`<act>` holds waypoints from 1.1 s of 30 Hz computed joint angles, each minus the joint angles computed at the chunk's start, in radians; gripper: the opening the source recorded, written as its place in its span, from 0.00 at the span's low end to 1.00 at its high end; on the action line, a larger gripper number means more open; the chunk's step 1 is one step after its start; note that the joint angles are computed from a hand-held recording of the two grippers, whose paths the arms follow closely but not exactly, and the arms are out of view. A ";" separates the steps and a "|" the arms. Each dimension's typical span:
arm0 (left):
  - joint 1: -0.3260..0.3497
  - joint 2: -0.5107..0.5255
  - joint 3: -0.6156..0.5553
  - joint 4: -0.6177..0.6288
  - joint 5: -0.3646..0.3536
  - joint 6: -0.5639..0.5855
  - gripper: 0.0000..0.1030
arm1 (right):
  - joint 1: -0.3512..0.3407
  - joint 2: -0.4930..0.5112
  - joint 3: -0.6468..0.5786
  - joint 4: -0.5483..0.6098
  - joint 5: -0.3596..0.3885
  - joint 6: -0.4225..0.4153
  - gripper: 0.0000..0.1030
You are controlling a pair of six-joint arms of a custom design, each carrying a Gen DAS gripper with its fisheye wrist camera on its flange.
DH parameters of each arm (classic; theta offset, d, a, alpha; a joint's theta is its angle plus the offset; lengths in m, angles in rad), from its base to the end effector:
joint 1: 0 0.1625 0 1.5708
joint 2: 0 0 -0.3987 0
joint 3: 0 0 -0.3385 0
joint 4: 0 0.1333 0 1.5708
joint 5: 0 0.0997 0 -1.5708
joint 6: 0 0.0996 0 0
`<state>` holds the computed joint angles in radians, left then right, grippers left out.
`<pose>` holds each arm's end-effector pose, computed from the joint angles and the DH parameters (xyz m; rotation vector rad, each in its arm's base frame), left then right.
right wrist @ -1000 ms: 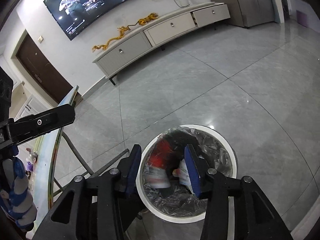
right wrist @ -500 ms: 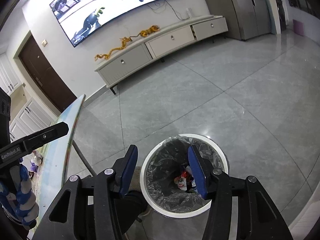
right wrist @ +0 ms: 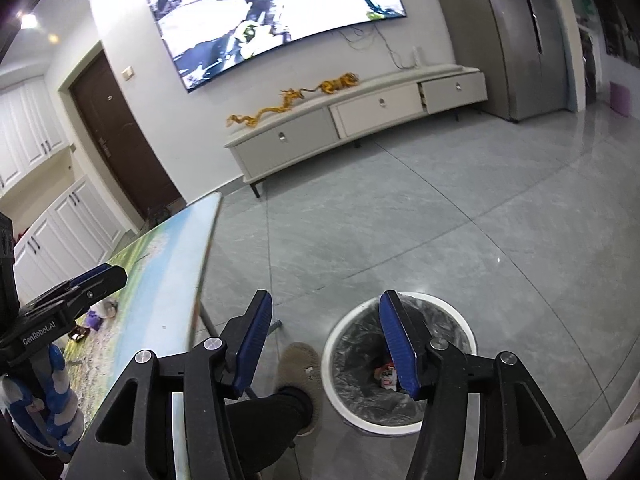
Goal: Collect trash
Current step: 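Move both open tools back to the trash on the table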
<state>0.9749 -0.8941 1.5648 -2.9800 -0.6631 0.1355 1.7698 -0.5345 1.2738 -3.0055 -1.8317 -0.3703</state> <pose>-0.1782 -0.6402 0.2847 0.3986 2.2017 -1.0731 0.2501 -0.6957 0.1275 0.6296 -2.6050 0.9366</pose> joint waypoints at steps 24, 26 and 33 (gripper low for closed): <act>-0.008 -0.348 0.382 -0.342 0.134 0.041 0.56 | 0.204 0.096 -0.084 0.102 -0.032 -0.049 0.54; -0.003 -0.376 0.407 -0.358 0.152 0.043 0.61 | 0.217 0.108 -0.092 0.115 -0.027 -0.054 0.54; 0.034 -0.485 0.517 -0.425 0.250 0.029 0.66 | 0.252 0.200 -0.203 0.212 0.037 -0.072 0.55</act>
